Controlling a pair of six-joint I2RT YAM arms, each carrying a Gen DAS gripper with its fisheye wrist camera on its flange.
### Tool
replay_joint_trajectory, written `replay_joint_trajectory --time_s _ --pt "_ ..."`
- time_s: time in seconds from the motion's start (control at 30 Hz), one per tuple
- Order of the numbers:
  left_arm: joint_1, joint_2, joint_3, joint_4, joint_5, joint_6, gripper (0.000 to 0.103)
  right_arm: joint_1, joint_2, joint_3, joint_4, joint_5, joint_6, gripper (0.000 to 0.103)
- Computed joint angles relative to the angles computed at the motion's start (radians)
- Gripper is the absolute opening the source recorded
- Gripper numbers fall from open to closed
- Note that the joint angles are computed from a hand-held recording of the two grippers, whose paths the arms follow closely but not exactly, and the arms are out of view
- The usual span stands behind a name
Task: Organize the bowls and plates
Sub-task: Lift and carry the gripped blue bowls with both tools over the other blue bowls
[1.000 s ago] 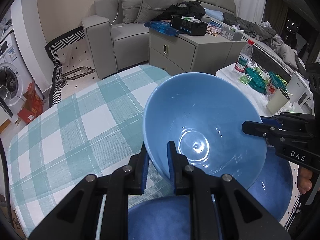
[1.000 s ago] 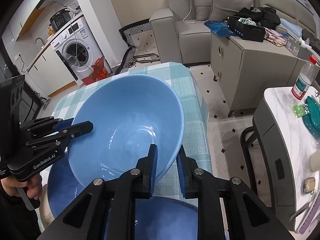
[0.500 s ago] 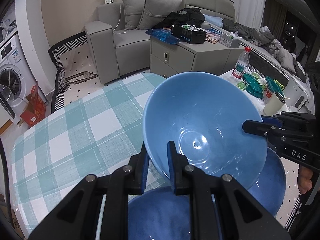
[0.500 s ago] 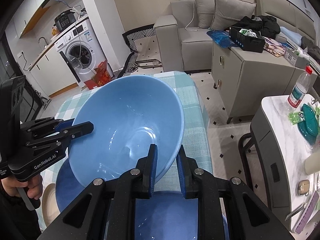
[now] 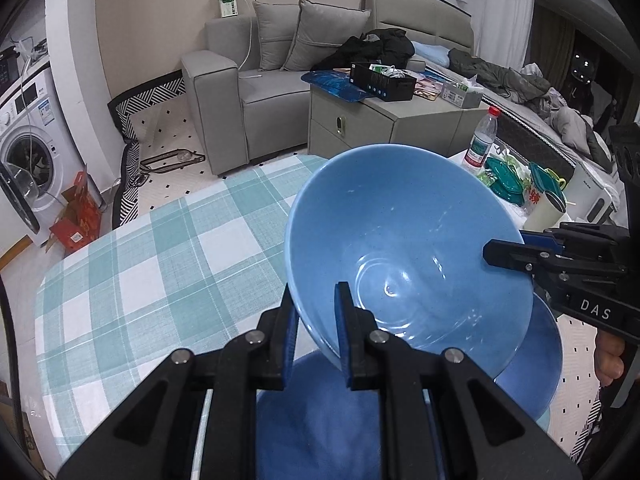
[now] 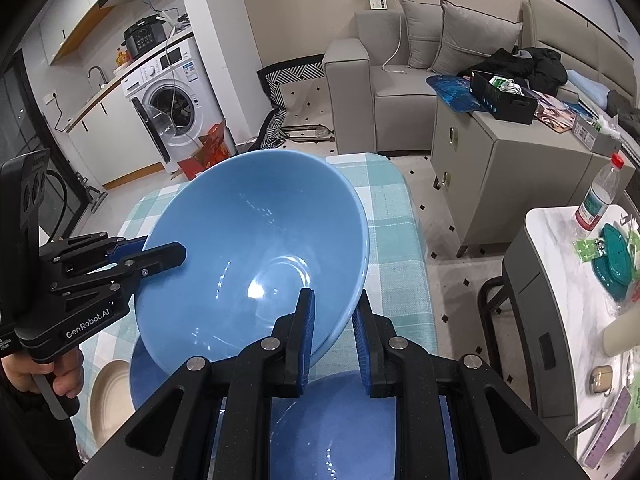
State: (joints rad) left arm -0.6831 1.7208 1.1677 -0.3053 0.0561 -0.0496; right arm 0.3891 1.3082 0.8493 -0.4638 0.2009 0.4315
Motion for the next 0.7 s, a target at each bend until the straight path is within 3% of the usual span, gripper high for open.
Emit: replay_joint_trajectory --time_s 0.7 --pt "0.027 -0.179 -0.154 0.01 -0.013 0.004 0.015 0.125 -0.021 0.045 -0.066 0.038 0.048 0.019"
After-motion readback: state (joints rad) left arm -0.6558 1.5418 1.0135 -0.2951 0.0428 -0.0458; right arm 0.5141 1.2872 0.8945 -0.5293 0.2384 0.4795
